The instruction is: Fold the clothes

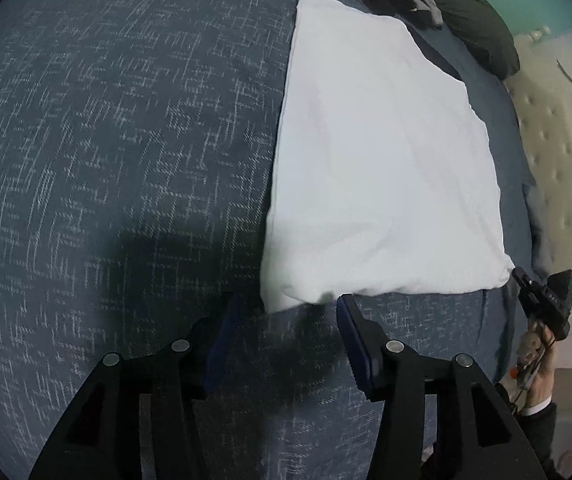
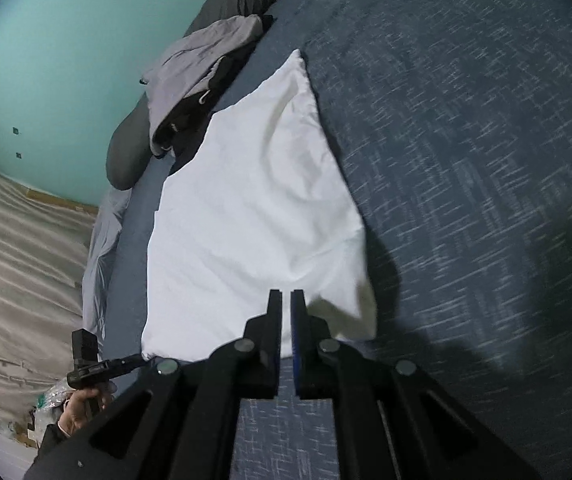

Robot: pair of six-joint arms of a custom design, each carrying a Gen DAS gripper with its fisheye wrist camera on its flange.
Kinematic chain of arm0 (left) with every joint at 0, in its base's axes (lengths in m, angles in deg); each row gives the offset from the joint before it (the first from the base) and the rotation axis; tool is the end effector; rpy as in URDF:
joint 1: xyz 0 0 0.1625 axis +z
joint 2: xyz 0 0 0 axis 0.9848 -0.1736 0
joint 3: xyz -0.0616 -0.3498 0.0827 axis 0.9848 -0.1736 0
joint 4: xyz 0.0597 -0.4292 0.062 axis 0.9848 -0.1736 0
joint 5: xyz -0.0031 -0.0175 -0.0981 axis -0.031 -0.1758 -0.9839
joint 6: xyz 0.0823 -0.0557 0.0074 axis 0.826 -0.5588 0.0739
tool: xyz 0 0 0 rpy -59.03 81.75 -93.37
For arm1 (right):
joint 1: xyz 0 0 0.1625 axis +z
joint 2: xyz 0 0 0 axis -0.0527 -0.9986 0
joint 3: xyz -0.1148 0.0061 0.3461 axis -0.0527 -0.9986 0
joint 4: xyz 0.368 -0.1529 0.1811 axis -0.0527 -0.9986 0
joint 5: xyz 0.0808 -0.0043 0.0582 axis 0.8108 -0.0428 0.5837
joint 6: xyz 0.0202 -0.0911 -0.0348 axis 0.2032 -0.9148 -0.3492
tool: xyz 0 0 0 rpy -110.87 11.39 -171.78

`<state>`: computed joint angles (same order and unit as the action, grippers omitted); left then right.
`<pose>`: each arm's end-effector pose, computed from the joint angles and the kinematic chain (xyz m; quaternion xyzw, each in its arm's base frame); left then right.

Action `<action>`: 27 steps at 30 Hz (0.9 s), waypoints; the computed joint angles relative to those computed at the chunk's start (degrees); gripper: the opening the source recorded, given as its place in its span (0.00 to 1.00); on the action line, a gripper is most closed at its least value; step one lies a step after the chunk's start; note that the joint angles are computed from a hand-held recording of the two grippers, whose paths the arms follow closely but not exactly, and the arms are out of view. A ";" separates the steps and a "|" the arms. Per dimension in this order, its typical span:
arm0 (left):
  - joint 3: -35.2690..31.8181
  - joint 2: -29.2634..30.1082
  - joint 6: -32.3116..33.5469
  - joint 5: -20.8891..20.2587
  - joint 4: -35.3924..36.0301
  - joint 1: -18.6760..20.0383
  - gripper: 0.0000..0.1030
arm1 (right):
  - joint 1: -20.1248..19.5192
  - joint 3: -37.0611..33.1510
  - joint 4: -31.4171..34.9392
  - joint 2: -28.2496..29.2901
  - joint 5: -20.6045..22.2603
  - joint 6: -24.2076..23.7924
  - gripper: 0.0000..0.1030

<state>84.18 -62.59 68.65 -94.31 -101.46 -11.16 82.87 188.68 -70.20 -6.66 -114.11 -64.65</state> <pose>-0.0588 -0.6165 0.3285 0.0178 0.9845 -0.0612 0.1636 0.0312 -0.5953 0.2948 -0.0731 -0.9573 0.2793 0.0158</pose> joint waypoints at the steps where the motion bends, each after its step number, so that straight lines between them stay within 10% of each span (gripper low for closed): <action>1: -0.01 0.35 -0.50 -0.05 -0.06 -0.21 0.53 | 0.24 -0.20 -0.32 0.54 -0.21 0.08 0.04; 12: 6.26 -5.05 -5.67 -2.70 -5.71 0.74 0.53 | -0.89 2.22 -4.71 -0.26 2.44 -0.14 0.04; 18: 0.20 10.23 -10.89 -2.68 -18.43 -0.82 0.53 | -2.18 3.10 -5.12 -0.74 3.02 0.48 0.04; 27: 2.39 9.62 -14.20 -1.69 -24.98 -0.62 0.53 | -3.05 4.16 -6.68 -1.73 3.89 0.82 0.04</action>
